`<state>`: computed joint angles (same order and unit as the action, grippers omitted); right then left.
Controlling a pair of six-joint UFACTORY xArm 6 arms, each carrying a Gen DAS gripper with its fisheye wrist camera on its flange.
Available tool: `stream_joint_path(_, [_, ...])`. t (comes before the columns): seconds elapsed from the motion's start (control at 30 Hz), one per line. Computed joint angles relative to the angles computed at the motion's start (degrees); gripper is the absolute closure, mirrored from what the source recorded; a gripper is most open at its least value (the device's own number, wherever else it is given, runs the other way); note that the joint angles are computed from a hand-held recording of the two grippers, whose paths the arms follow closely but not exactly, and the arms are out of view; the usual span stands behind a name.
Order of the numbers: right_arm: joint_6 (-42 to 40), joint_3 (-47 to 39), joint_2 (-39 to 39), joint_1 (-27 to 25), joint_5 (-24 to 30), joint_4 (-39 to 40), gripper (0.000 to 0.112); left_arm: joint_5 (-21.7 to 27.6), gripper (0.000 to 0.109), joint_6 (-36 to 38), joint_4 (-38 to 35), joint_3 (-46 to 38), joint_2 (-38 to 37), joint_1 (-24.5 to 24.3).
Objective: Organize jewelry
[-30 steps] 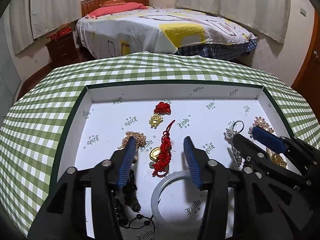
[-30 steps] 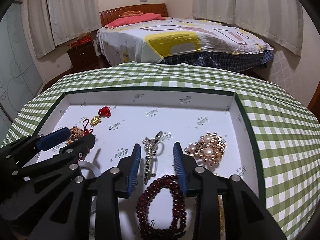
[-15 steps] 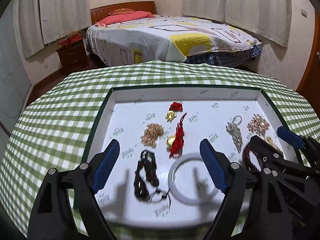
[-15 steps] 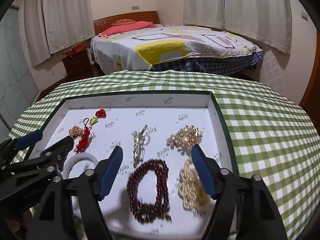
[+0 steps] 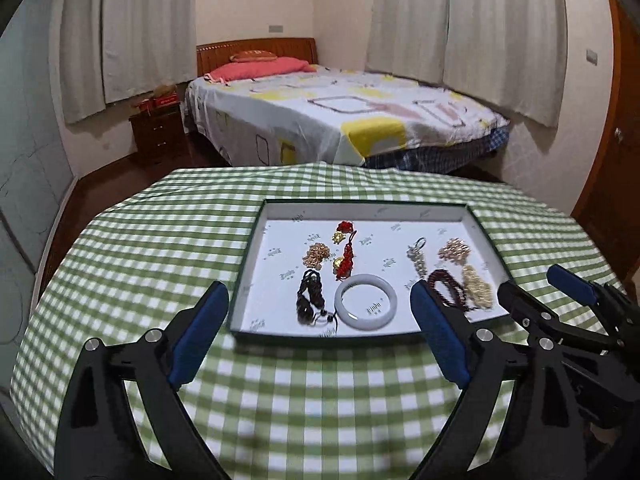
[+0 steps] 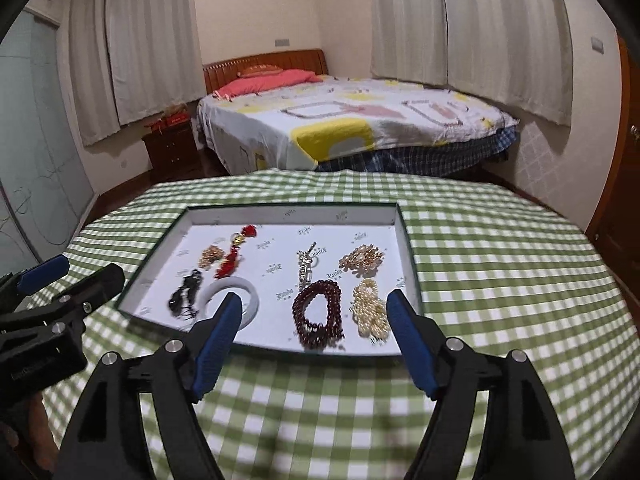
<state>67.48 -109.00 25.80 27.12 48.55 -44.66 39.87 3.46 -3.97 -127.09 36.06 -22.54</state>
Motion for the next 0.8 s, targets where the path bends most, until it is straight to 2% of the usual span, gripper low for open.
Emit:
stream_joint_path(0.4, [5.5,8.5,-10.9,5.9,3.3,-8.1,0.036,-8.6,0.015,-2.1,2.2,27.3,-22.5,1.4])
stream_joint_path(0.5, [6.0,9.6,-12.5,7.6,4.5,-9.6,0.036,-11.3,0.011,-2.8,4.0,32.2,-26.5,1.8])
stream_joint_path(0.63, [6.3,10.4,-13.9,9.6,6.3,-11.2,0.035,-13.1,0.010,-7.8,10.2,37.0,-31.2,2.3])
stream_joint_path(0.73, [7.2,11.7,-15.4,11.0,7.2,-12.4,0.035,-13.6,0.010,-8.0,10.7,39.5,-34.0,2.6])
stream_joint_path(0.8, [8.0,12.4,-16.3,11.8,7.8,-13.3,0.035,-13.9,0.010,-6.5,8.4,40.9,-35.7,2.9])
